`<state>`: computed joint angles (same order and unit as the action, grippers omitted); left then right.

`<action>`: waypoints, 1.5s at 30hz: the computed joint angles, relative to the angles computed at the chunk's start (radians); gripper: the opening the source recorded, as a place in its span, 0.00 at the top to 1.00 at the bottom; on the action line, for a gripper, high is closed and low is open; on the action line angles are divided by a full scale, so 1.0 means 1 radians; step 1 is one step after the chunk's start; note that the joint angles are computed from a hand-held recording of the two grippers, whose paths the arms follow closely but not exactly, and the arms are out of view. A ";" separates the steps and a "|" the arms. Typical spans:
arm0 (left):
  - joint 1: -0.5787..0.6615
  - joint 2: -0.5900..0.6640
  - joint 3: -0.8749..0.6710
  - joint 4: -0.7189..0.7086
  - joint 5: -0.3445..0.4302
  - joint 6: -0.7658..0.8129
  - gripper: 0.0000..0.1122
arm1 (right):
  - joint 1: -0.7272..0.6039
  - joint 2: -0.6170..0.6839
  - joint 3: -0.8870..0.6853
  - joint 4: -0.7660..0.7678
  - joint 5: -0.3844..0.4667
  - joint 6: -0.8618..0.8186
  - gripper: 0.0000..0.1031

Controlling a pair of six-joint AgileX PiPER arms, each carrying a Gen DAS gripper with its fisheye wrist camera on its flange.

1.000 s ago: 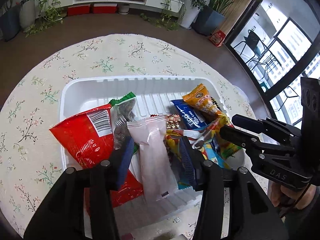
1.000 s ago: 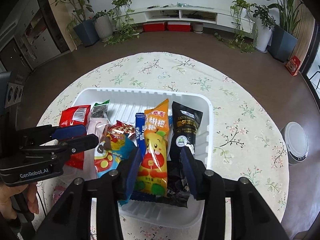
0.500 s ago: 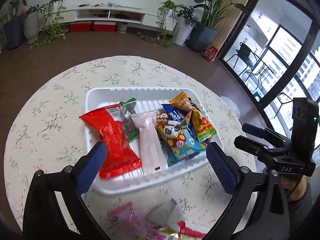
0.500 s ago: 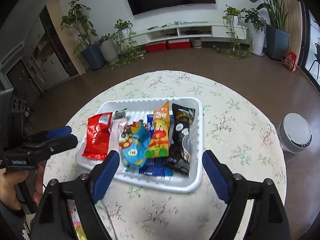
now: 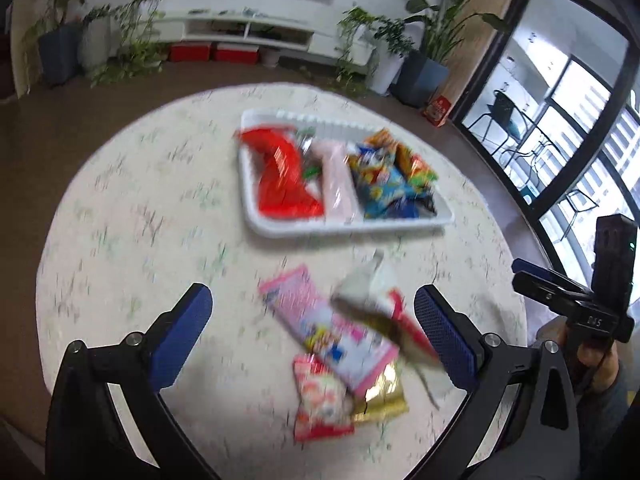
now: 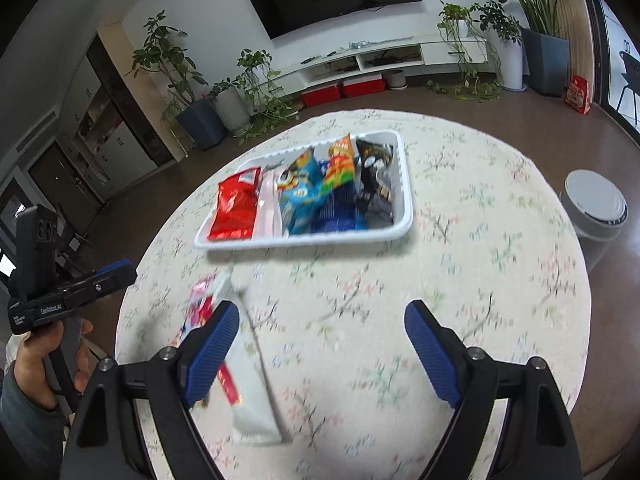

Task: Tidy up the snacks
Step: 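Open both tools to release the packets and pull back, then grasp the white-red long wrapper with the right tool while the left tool grasps the pink cartoon packet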

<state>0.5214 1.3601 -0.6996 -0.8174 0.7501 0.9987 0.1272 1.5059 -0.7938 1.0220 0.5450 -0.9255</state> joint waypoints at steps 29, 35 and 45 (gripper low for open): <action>-0.272 0.289 -0.070 0.230 -0.226 -0.304 0.35 | 0.355 -0.095 0.165 -0.319 -0.266 0.360 0.28; -0.280 0.306 -0.104 0.320 -0.222 -0.324 0.62 | 0.363 -0.057 0.137 -0.378 -0.264 0.416 0.29; -0.347 0.282 -0.067 0.572 -0.294 -0.452 0.62 | 0.433 0.010 0.048 -0.673 -0.240 0.657 0.34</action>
<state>0.1739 1.6424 -0.7663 -0.2455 0.4562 0.5467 0.5602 1.5157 -0.7457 0.3489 0.3049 -0.2683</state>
